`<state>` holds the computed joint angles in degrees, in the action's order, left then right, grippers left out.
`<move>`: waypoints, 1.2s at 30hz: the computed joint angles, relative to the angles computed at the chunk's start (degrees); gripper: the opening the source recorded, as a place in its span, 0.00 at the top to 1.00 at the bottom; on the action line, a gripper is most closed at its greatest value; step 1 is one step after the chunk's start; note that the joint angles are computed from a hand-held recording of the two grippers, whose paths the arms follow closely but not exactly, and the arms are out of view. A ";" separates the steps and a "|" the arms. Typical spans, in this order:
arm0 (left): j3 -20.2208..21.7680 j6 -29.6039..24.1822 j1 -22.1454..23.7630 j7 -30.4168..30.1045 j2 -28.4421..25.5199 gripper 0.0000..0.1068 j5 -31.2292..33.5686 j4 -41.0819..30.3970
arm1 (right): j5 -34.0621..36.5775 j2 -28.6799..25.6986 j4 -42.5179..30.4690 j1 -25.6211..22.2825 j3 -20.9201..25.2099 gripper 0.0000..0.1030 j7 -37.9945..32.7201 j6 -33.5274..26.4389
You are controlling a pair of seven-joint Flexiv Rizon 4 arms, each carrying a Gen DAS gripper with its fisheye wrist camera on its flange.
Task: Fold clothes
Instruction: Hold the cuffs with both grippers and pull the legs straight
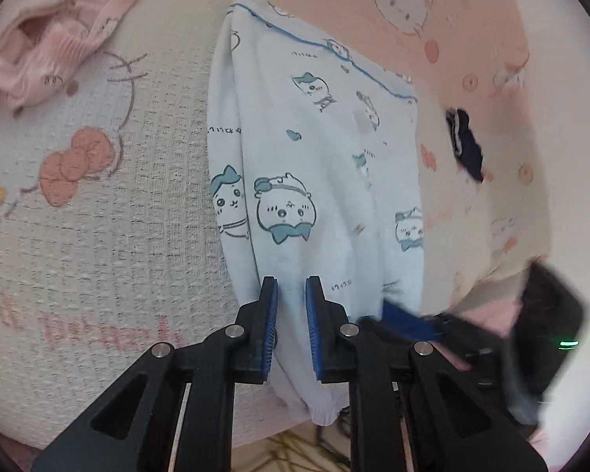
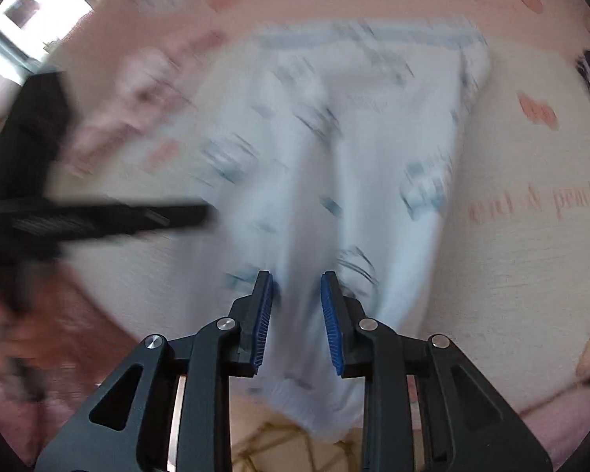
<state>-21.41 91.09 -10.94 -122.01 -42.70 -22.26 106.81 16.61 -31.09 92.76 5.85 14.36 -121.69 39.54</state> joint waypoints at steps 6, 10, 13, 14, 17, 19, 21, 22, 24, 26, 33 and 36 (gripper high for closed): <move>-1.62 0.81 2.02 -0.28 -0.31 0.78 -0.02 0.64 | -0.30 -0.45 -2.15 -0.14 -1.62 0.75 6.48 -2.82; -7.19 4.26 6.96 -0.44 -1.42 0.72 0.49 3.47 | -1.56 -0.77 -2.46 0.81 -1.95 0.75 9.60 -3.28; -9.85 5.52 9.20 -0.40 -2.68 0.72 2.51 3.54 | -2.17 -0.74 -2.21 0.95 -1.63 0.72 9.80 -2.82; -11.12 6.13 10.23 -0.39 -3.19 0.72 3.29 3.64 | -2.22 -0.75 -2.13 0.85 -1.52 0.71 9.57 -2.66; -13.12 6.02 11.76 -0.73 -4.72 0.72 5.10 2.91 | -1.84 -0.78 -2.02 0.59 -1.18 0.71 9.42 -2.35; -13.40 5.75 11.76 -0.99 -5.48 0.72 5.57 2.20 | -1.51 -0.93 -2.36 0.34 -1.05 0.71 9.43 -2.74; -15.70 7.11 13.21 -1.03 -7.27 0.72 6.59 1.74 | -1.07 -0.78 -2.59 -0.38 -0.99 0.71 8.82 -3.48; -16.77 7.27 14.04 -1.06 -8.02 0.72 7.23 1.58 | -0.80 -0.74 -2.67 -0.53 -0.97 0.71 8.81 -3.67; -19.05 8.29 15.72 -2.10 -9.77 0.71 7.97 1.75 | -0.18 -0.68 -2.87 -0.82 -0.95 0.71 8.86 -4.06; -20.93 10.50 17.17 -3.81 -11.38 0.71 9.20 2.26 | 0.25 -0.69 -3.00 -0.93 -0.95 0.71 8.89 -4.23; -8.77 3.21 7.69 -6.55 -4.85 0.97 8.42 -0.77 | 1.94 0.02 -2.71 -1.25 -0.43 0.71 7.99 -2.72; -1.96 0.59 2.11 -6.10 -1.14 0.97 6.31 -1.02 | 2.94 1.23 -1.94 -1.51 -0.24 0.71 6.43 0.57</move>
<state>-23.37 91.68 -8.82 -128.10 -43.83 -15.95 105.79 19.55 -29.86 90.82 4.34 14.12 -115.26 40.12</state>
